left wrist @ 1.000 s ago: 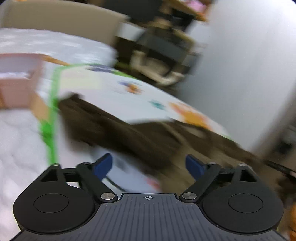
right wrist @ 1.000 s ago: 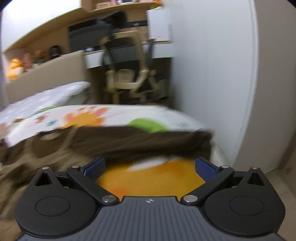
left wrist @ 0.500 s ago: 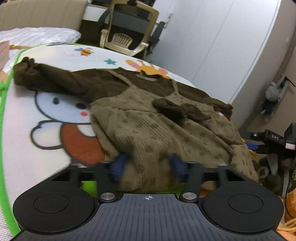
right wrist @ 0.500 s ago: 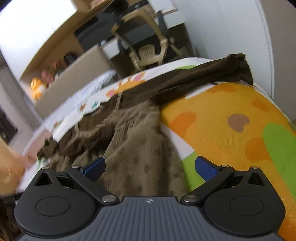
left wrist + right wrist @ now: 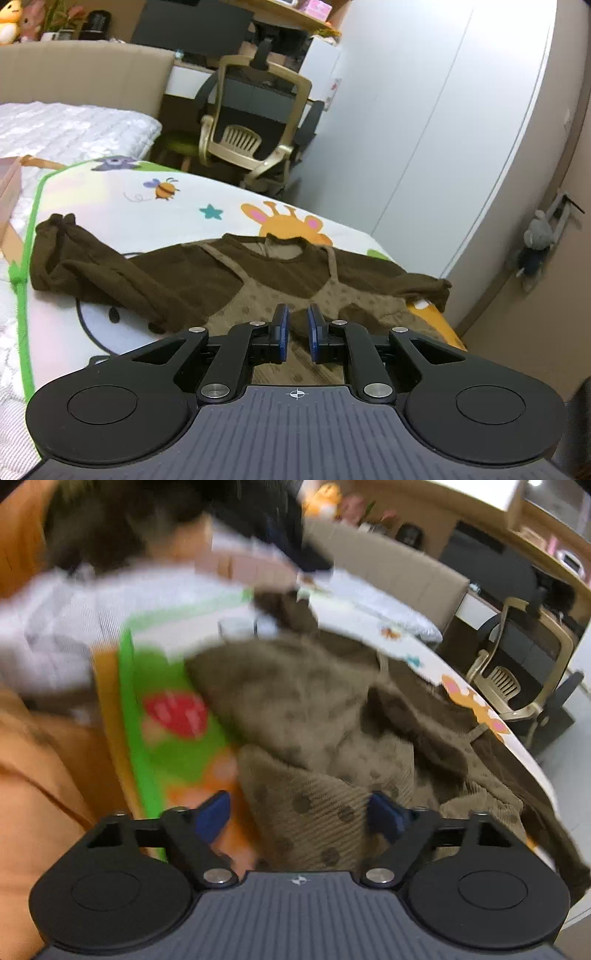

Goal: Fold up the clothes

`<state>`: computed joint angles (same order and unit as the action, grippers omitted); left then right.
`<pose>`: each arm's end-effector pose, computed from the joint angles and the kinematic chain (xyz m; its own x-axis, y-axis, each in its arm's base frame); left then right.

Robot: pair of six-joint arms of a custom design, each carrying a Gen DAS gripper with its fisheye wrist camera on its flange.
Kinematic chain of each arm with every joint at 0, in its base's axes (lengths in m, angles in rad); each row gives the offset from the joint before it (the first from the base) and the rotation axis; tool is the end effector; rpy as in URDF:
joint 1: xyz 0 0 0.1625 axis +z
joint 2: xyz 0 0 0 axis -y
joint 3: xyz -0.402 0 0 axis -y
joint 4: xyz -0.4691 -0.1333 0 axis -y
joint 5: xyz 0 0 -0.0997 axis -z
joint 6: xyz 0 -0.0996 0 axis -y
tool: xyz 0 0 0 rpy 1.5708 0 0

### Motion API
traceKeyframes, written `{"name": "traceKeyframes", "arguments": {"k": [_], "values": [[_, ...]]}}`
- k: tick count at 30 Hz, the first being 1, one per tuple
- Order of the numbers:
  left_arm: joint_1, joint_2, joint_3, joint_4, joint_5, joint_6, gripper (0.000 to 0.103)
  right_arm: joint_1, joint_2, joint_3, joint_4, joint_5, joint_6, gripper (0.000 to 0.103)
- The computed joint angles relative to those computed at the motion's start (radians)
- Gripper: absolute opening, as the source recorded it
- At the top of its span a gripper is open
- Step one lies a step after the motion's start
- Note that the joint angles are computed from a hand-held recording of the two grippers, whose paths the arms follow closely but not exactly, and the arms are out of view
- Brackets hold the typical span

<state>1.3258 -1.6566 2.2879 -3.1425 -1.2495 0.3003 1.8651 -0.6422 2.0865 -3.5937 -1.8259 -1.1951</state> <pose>0.0436 -0.5050 0.3110 -0.8961 0.1526 -0.4168 0.4272 0.5514 -0.7166 0.2536 -0.4637 -0.0882 -0.1285 -0.7999 0.5862 -0.9878 0.1557 -0.0041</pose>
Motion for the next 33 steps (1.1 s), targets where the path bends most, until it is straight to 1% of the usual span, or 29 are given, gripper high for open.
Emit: {"name": "traceKeyframes", "arguments": {"k": [1, 2, 3, 4, 5, 6, 8, 10, 11, 12, 14, 16, 18, 19, 21, 24, 25, 26, 27, 28, 29, 31, 33], "values": [[-0.006, -0.015, 0.013, 0.008, 0.004, 0.006, 0.016, 0.003, 0.0, -0.01, -0.003, -0.013, 0.008, 0.052], [-0.017, -0.04, 0.035, 0.019, 0.014, 0.021, 0.023, 0.01, -0.001, -0.022, -0.008, -0.032, 0.025, 0.028], [-0.029, -0.061, 0.054, 0.027, 0.028, 0.038, 0.031, 0.008, -0.024, -0.026, 0.006, -0.02, 0.074, 0.022], [-0.044, -0.082, 0.079, 0.03, 0.045, 0.068, 0.05, 0.003, -0.054, -0.026, 0.028, 0.006, 0.137, 0.019], [-0.06, -0.104, 0.105, 0.033, 0.062, 0.098, 0.065, -0.002, -0.084, -0.024, 0.036, 0.036, 0.199, 0.018], [-0.076, -0.123, 0.129, 0.036, 0.077, 0.136, 0.071, -0.007, -0.113, -0.022, 0.038, 0.068, 0.261, 0.015], [-0.111, -0.144, 0.175, 0.045, 0.102, 0.221, 0.088, -0.015, -0.168, -0.022, 0.039, 0.129, 0.378, 0.013], [-0.14, -0.143, 0.209, 0.038, 0.135, 0.291, 0.094, -0.021, -0.208, -0.02, 0.045, 0.182, 0.446, 0.01], [-0.151, -0.124, 0.221, 0.022, 0.161, 0.326, 0.094, -0.023, -0.226, -0.015, 0.05, 0.203, 0.463, 0.008], [-0.162, -0.103, 0.231, 0.003, 0.188, 0.361, 0.094, -0.022, -0.236, -0.01, 0.047, 0.214, 0.464, 0.007], [-0.165, -0.026, 0.236, -0.079, 0.249, 0.42, 0.095, -0.016, -0.251, 0.003, 0.037, 0.226, 0.456, 0.007], [-0.151, 0.055, 0.219, -0.157, 0.291, 0.462, 0.095, -0.012, -0.252, 0.009, 0.034, 0.225, 0.448, 0.007], [-0.129, 0.133, 0.192, -0.218, 0.326, 0.487, 0.095, -0.008, -0.25, 0.014, 0.029, 0.221, 0.437, 0.007], [-0.117, 0.154, 0.176, -0.216, 0.336, 0.471, 0.095, -0.008, -0.248, 0.015, 0.026, 0.219, 0.432, 0.007], [-0.088, 0.178, 0.135, -0.171, 0.341, 0.39, 0.096, -0.011, -0.242, 0.01, 0.026, 0.219, 0.433, 0.007], [-0.067, 0.222, 0.09, -0.217, 0.339, 0.328, 0.094, -0.01, -0.229, 0.002, 0.004, 0.213, 0.428, 0.007], [-0.064, 0.231, 0.08, -0.231, 0.328, 0.332, 0.085, -0.009, -0.227, 0.001, -0.004, 0.211, 0.426, 0.007], [-0.061, 0.239, 0.07, -0.245, 0.316, 0.337, 0.057, -0.009, -0.227, 0.002, -0.01, 0.213, 0.426, 0.007], [-0.058, 0.248, 0.059, -0.258, 0.305, 0.342, 0.041, -0.009, -0.231, 0.006, -0.016, 0.217, 0.423, 0.007], [-0.062, 0.232, 0.059, -0.256, 0.297, 0.334, 0.021, -0.01, -0.236, 0.012, -0.024, 0.222, 0.419, 0.007], [-0.067, 0.216, 0.059, -0.255, 0.29, 0.326, 0.016, -0.011, -0.243, 0.02, -0.031, 0.229, 0.415, 0.007], [-0.091, 0.152, 0.082, -0.272, 0.279, 0.335, 0.015, -0.013, -0.26, 0.036, -0.035, 0.242, 0.414, 0.007], [-0.122, 0.034, 0.116, -0.212, 0.256, 0.291, 0.015, -0.017, -0.281, 0.059, -0.033, 0.258, 0.409, 0.007]]}}
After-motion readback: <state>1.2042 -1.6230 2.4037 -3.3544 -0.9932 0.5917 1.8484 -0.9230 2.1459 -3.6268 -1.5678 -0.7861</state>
